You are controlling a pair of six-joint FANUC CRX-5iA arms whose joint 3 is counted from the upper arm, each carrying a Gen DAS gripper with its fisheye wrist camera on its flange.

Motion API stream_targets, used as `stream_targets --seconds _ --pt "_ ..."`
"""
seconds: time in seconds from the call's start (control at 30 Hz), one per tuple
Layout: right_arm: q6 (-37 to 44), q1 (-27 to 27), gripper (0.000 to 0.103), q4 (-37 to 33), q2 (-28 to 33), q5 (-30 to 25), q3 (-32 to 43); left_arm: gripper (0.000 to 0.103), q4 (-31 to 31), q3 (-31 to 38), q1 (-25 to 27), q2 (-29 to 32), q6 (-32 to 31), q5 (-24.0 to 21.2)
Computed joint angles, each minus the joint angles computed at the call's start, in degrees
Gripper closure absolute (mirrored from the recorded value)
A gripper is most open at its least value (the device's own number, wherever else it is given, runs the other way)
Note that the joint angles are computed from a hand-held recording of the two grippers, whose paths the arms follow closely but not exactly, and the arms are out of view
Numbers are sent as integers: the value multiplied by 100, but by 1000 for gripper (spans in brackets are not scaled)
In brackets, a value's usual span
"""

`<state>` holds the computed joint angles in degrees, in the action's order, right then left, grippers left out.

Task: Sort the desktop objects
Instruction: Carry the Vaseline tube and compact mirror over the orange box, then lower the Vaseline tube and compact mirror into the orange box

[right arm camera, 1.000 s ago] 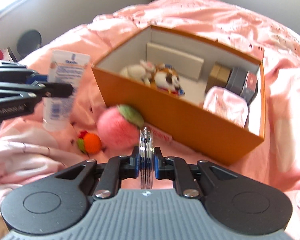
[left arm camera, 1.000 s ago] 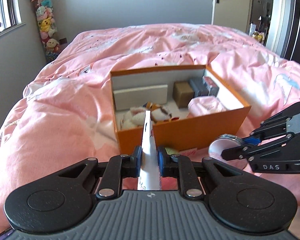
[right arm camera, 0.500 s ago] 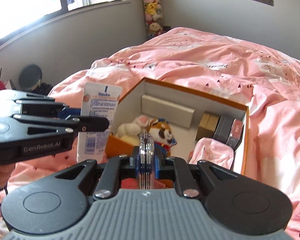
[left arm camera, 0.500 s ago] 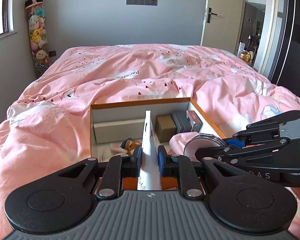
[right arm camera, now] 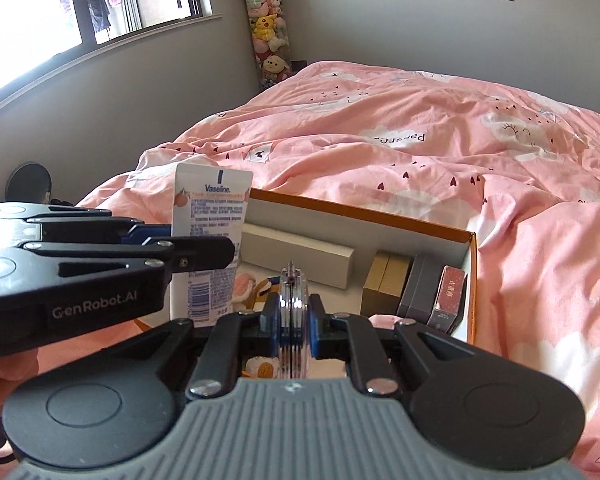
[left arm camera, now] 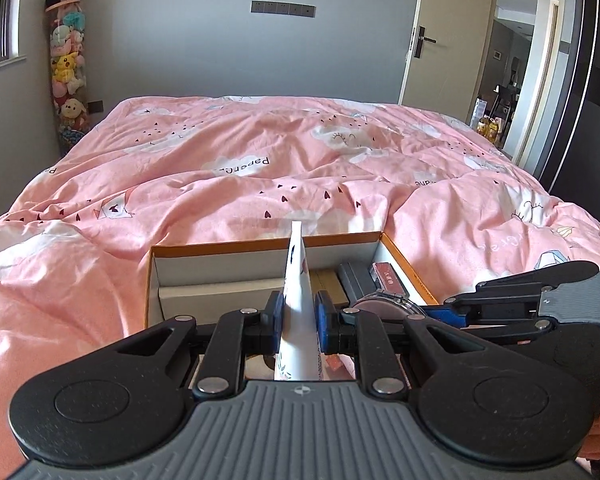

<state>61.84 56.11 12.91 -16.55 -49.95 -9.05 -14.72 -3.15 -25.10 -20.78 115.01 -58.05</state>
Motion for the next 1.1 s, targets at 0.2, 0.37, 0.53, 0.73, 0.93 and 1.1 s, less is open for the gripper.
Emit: stream_targets --seconds 0.2,0.37,0.53,0.73,0.93,1.1 --pt "81 -145 88 -47 260 67 137 84 360 -62 282 174 -332 161" --pt "40 -269 88 -11 433 170 197 84 1062 -258 779 233 -891 346" --pt "24 -492 88 -183 645 190 355 84 1582 -366 1241 313 -1338 439" --pt "492 -881 88 -1085 1014 -12 789 84 2516 -599 1654 532 -1977 468" --pt "456 -984 88 -1157 1237 -177 832 84 3472 -859 1856 792 -2393 424" --pt "516 -1163 88 -1418 1252 -278 863 84 3665 -678 1878 1139 -2398 -172"
